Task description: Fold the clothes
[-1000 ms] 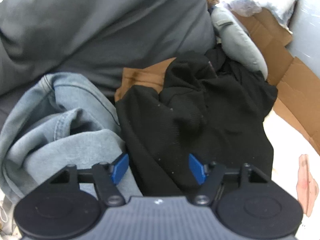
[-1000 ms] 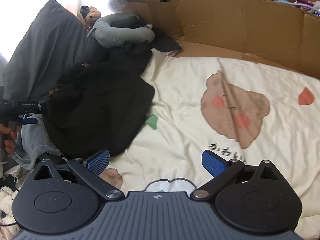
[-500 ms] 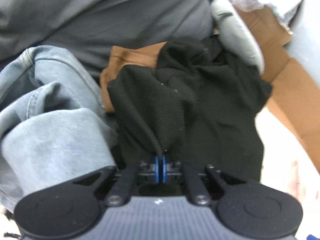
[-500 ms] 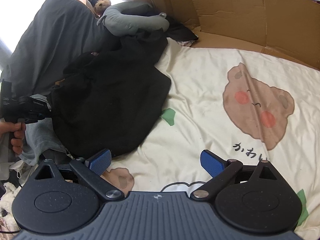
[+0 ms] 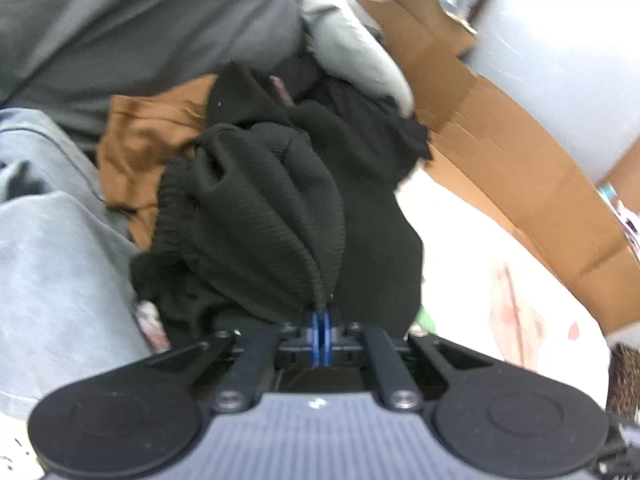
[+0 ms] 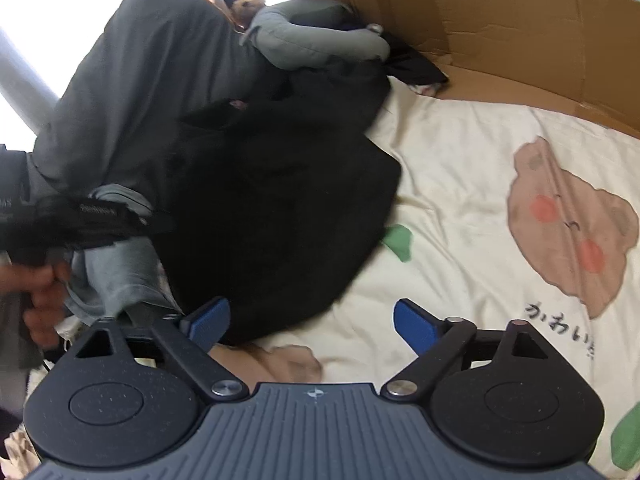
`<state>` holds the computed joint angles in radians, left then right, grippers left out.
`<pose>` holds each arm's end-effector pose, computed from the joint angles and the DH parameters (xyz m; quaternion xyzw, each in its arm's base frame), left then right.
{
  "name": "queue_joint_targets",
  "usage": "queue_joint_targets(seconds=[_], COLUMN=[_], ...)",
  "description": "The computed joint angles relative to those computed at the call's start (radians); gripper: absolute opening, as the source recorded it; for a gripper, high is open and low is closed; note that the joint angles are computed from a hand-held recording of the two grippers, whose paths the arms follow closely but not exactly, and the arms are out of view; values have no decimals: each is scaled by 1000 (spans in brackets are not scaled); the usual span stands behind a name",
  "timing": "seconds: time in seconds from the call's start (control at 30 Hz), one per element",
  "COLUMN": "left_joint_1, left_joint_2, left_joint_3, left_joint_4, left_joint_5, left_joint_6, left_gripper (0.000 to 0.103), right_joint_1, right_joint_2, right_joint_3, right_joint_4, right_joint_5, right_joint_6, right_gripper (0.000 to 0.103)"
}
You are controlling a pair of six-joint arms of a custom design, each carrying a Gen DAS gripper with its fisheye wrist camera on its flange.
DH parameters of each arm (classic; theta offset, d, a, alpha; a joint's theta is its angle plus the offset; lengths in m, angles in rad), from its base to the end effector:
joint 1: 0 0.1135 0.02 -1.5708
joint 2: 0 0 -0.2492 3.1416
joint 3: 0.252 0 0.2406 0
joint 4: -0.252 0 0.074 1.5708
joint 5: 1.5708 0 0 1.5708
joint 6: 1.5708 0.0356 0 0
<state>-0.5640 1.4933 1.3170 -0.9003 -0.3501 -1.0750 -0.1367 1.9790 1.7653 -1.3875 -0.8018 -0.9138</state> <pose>0.2529 -0.1456 0.2856 -0.2825 0.9130 -0.0608 0.2878 0.3565 -0.0232 0.2527 -0.3433 0.8542 0.3446 0.1835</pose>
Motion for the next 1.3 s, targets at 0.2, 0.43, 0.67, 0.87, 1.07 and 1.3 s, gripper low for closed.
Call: queue_joint_targets(seconds=[0.2,0.43,0.67,0.87,1.07,1.3], left_joint_1=[-83,-170,-223,-257,-288,-183], left_joint_2=[40,99,105,61,-4,11], left_joint_3=[-29,-65,-113,-131,-122,-133], left_joint_4=[88,186,260,176,-7,-93], left_joint_5=[58,116,162,176,39,-22], left_joint_6=[-55,-109,-129,-152,-162,-152], left_gripper=[3,2,3,13,38,47], right_joint_1=[45,117,160,165,135,116], right_joint_2=[22,40,68,59,54,38], right_joint_3=[47,24,-39,-126,-142,-149], right_joint_4=[-16,31,66,108,100,77], right_joint_5=[-35,-28,10,52,66,55], right_joint_6=[47,131,187,196,178,152], right_gripper=[88,86,84,80,80,80])
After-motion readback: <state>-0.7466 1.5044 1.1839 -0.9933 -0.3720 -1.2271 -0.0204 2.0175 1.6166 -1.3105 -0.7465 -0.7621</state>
